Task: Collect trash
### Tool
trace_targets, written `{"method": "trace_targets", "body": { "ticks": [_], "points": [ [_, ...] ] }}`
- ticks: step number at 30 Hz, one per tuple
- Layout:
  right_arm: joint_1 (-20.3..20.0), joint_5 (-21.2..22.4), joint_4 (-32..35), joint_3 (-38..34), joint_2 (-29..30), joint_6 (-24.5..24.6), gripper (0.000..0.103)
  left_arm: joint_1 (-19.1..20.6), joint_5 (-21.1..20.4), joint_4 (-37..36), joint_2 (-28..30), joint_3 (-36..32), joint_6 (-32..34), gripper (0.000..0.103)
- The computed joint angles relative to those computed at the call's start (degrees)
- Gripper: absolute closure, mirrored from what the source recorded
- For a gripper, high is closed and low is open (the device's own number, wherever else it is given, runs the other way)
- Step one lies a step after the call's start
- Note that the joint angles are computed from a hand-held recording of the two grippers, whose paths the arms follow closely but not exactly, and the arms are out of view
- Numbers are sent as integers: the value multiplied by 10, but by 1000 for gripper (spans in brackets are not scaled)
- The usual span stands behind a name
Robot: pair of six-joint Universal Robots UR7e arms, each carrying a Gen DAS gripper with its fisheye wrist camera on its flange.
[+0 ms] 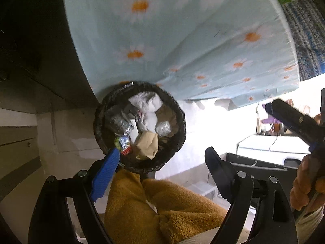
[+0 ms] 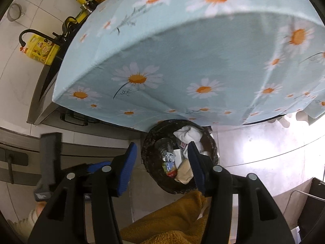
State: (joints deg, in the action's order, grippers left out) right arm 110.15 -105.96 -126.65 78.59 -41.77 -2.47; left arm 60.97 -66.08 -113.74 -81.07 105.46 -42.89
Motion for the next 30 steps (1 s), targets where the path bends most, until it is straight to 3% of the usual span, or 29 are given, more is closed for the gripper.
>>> {"method": "trace_targets", "body": {
  "ticks": [13, 15, 26, 29, 30],
  "points": [
    [15, 16, -43, 49, -94, -84, 33, -118, 97, 63, -29, -26, -106, 20],
    [16, 19, -48, 53, -109, -99, 20, -132, 102, 63, -29, -30, -114, 20],
    [17, 41, -56, 61, -169, -142, 5, -219, 181, 161, -3, -93, -197, 19],
    [20, 46, -56, 65, -188, -152, 5, -243, 206, 190, 4, -112, -210, 6],
    [21, 46, -57, 66, -194, -157, 5, -254, 220, 198, 6, -117, -212, 7]
  ]
}}
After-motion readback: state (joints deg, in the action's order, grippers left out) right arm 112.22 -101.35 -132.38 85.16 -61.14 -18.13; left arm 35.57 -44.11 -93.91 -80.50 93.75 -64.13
